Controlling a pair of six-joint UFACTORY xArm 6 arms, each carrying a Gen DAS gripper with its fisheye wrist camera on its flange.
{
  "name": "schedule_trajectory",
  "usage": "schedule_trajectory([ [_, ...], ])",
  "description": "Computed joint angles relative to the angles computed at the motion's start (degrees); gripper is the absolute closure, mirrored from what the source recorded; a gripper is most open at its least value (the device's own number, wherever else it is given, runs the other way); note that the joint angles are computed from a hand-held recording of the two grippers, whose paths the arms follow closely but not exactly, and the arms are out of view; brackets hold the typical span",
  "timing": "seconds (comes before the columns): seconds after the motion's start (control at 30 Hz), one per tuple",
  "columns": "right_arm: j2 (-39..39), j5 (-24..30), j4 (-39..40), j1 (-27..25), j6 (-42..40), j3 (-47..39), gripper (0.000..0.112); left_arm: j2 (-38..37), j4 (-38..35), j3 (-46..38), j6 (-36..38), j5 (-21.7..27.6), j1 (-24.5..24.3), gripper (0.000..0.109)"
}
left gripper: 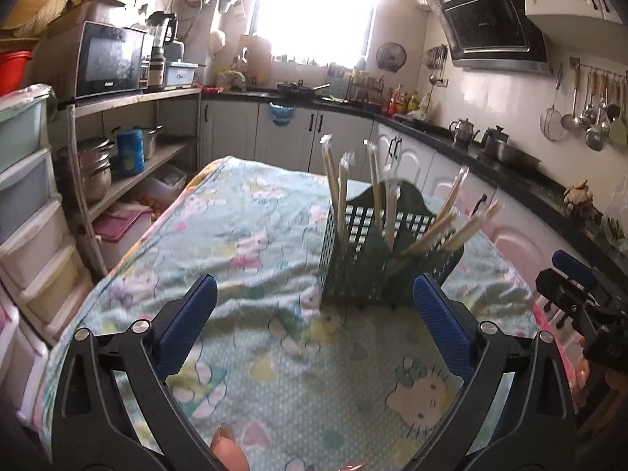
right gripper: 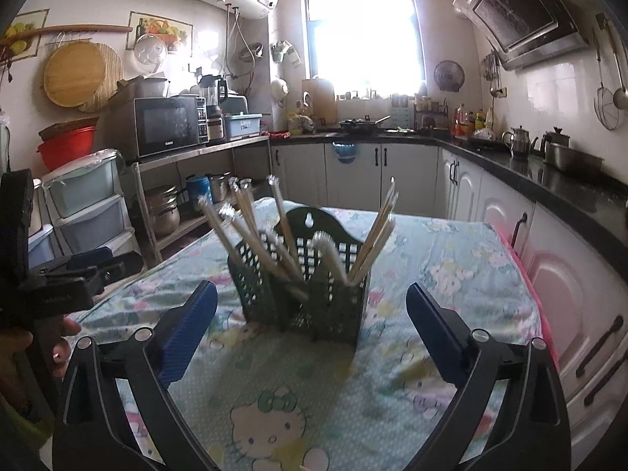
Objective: Organize utensils
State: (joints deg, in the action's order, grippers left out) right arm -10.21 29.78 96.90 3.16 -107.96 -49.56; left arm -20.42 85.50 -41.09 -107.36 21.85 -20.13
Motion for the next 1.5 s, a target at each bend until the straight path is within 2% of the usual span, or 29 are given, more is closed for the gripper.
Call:
schedule_trajectory([
  [0.57, -0.8, 0.8, 4.5, -1.9, -5.2, 7.2, 0.016, 0.8, 7.0, 4.9, -10.9, 5.3, -5.6, 0.017],
  [0.83, -2.3, 2.4, 14.0, -2.5, -15.4, 10.5, 0.016, 0.7, 11.7, 5.7, -15.7, 11.5, -9.6, 0.017],
  [0.97, -3.1, 5.3, 18.7, -4.0, -20.1, 12.4, 0.016, -0.1, 14.8, 6.4, -18.4, 13.8, -11.4, 0.017],
  [1.13, -3.2, 7.5, 21.3, -5.3, -22.2, 13.6, 0.016, 0.1, 15.7, 6.4, -19.0, 14.2, -12.0, 0.017],
  [1.5, -1.8, 5.8, 20.5, -4.8, -21.2, 12.9, 0.016, 1.1, 15.8, 6.4, -20.0, 12.9, -11.7, 0.017],
])
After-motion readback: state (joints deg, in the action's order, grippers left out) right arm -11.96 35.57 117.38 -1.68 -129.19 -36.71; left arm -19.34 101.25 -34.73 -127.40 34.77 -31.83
